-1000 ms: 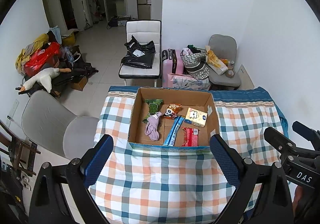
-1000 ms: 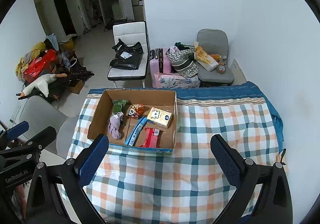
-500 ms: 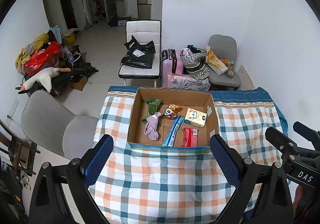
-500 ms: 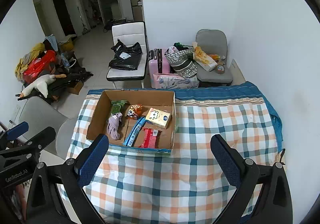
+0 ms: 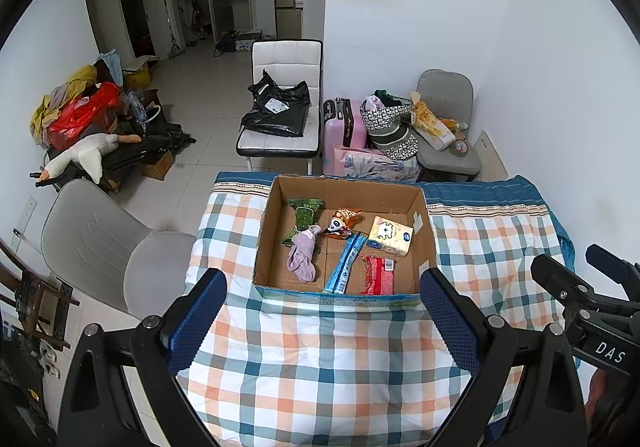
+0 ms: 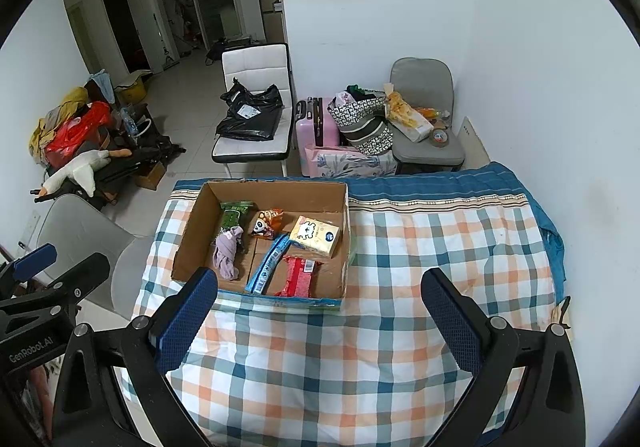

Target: Organize soft objects

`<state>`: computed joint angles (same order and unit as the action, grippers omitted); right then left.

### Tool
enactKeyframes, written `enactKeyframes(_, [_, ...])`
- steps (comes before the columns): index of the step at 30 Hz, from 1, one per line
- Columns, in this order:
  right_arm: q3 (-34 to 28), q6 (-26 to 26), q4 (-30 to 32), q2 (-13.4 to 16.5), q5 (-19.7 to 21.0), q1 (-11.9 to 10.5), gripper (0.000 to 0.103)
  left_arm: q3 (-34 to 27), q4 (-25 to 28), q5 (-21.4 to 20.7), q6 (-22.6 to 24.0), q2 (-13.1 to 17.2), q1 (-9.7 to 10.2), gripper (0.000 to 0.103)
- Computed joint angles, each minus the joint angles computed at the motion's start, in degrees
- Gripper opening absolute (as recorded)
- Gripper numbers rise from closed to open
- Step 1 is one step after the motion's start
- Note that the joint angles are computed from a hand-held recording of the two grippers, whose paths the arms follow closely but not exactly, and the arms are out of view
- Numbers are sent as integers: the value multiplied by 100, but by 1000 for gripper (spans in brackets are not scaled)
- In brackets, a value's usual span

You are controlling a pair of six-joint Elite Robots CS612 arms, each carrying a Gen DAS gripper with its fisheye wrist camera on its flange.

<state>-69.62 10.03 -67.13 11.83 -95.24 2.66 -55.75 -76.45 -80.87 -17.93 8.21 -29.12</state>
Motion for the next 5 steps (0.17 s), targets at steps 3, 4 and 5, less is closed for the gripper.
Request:
enactKeyframes(3, [7,11,3,-2,-2,2,103,-1,-14,-2,15,2,6,99])
enactKeyframes(4, [-2,14,15,-3,-3,1,103,-1,-15,1,15,1,5,99])
enactKeyframes(5, [-1,11,14,-4,-21,5,103,11,-16,3,-4,-6,-1,99])
